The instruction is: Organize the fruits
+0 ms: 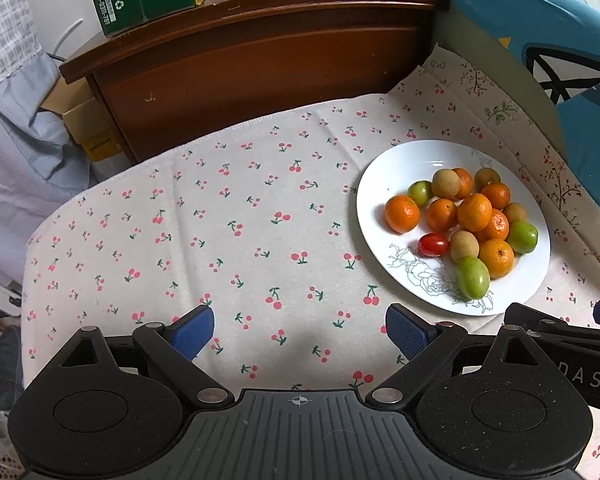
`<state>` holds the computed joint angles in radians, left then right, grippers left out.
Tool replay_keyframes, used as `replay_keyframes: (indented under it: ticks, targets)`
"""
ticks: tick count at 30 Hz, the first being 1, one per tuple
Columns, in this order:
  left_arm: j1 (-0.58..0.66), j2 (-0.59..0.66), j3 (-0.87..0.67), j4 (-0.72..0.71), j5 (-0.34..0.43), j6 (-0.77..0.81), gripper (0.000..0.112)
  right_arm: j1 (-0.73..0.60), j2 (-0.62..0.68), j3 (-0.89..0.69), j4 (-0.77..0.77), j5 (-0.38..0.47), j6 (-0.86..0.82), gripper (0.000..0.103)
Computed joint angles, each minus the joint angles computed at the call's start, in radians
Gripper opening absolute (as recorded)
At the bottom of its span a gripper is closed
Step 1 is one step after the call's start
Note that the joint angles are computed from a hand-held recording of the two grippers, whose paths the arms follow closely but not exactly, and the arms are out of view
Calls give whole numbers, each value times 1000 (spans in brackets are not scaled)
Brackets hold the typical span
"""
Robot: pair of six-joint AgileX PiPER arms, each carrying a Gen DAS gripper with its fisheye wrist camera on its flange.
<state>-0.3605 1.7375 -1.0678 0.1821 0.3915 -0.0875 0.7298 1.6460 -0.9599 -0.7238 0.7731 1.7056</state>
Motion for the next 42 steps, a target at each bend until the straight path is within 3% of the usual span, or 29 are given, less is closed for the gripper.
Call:
replay_keyframes:
  ticks: [25,42]
  targets:
    - [1,-44,48,101,-22,-59,94,24,-9,3,-22,-3,-9,94]
    - [75,-146,193,144,-55,-94,94,133,14,0,-77,-14,0,94]
